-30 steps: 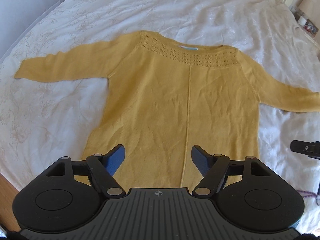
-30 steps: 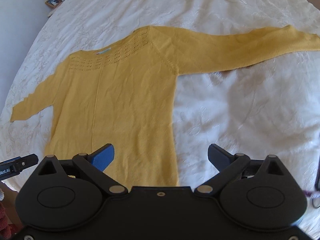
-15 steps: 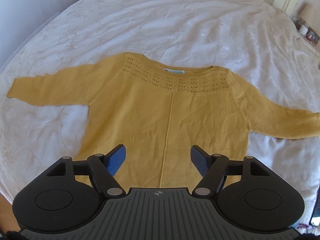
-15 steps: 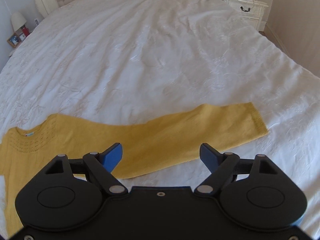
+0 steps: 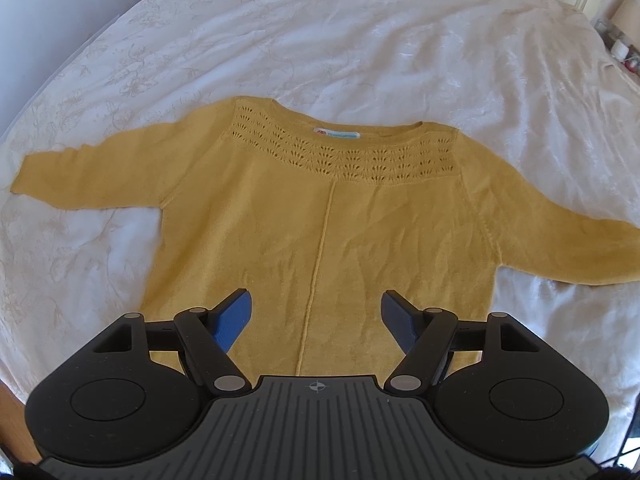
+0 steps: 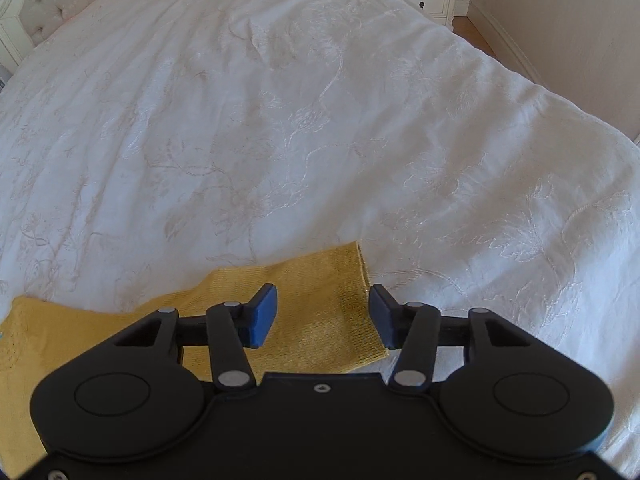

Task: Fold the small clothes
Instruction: 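Move the right tool to a sleeve cuff and close on it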

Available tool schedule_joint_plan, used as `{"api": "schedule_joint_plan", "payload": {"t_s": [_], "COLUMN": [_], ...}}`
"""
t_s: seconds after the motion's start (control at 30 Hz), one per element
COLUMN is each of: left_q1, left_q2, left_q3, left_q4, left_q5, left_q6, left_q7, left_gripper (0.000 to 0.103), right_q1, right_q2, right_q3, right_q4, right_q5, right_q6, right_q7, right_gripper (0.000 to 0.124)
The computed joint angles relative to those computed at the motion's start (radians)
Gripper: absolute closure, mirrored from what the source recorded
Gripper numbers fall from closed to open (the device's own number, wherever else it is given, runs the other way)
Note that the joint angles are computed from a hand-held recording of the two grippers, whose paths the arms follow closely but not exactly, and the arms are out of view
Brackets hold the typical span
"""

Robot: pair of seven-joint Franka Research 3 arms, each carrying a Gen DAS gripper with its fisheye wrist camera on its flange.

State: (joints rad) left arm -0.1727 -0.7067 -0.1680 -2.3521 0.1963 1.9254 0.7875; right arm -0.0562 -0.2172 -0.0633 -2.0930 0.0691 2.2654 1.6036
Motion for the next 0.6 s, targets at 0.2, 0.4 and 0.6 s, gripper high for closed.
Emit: {"api": "schedule_joint_plan", "payload": {"t_s": [0.2,0.4,0.6], "left_q1": [-0.011,-0.02,-0.022], "left_q2": [0.042,0.056,0.046], "left_q3": [-0.013,-0.019,-0.018], "left_q4": [0.024,0.036,0.03], "left_q5": [-0.006,-0.004,0.001], "left_q6": [-0.006,-0.019,-0.029], "left_q7": [-0.004,-0.005,-0.007], "left_gripper": [0.032,0.032,0.032], "right_q1": [-0.003,-0.003,0.001], "right_q2": [0.05,0.048,0.045], "right_q3": [-0.03,-0.059,-0.023], "right_q4": [0.016,-0.027,-0.044], "right_q5": [0.082,0.261,0.164], "right_q6": [-0.018,0.017,0.034], "right_q7": [-0.063,-0.162,-0.205], "right_gripper": [0.065,0.036,0.035]}}
